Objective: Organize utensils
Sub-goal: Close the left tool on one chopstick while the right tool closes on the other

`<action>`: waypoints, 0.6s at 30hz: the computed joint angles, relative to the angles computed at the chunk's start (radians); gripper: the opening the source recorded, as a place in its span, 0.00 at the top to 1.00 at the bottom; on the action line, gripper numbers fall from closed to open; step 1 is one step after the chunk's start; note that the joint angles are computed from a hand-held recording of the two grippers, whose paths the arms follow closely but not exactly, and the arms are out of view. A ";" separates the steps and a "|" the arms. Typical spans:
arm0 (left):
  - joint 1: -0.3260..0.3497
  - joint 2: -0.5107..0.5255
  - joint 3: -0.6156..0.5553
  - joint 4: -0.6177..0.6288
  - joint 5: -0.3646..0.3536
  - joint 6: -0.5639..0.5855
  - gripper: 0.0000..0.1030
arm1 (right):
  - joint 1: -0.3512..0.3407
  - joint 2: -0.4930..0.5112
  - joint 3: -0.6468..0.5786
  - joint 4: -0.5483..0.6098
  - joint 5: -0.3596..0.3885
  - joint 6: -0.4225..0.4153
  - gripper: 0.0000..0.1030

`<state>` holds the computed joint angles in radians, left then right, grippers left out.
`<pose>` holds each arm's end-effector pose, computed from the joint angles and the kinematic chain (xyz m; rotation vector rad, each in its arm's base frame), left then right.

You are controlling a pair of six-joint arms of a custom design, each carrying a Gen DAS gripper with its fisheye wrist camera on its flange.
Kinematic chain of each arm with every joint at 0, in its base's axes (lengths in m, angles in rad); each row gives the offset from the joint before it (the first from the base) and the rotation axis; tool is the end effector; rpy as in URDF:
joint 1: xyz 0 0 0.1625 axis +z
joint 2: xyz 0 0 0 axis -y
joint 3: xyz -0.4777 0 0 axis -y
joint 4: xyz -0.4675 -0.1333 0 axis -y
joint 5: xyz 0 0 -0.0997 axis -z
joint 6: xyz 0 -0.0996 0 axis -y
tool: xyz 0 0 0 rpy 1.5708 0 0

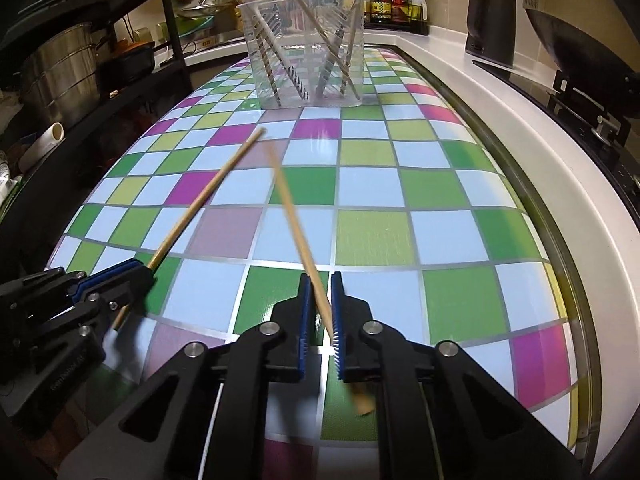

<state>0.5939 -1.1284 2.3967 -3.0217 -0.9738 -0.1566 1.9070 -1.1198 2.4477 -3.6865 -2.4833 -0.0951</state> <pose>-0.2726 -0.4125 0.0850 0.9920 2.4695 -0.6449 0.1947 -0.3919 0.1663 0.0314 -2.1782 1.0067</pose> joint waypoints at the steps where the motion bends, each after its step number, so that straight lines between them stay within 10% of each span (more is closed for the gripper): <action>1: 0.003 -0.005 0.001 0.004 0.017 -0.016 0.95 | -0.002 0.003 -0.004 -0.007 -0.011 0.005 0.94; 8: 0.044 -0.030 -0.009 0.017 0.000 -0.041 0.94 | -0.012 -0.006 -0.019 0.024 -0.035 0.059 0.91; 18: 0.016 -0.020 0.085 -0.201 0.025 0.043 0.92 | 0.006 0.070 0.039 -0.260 -0.009 -0.077 0.79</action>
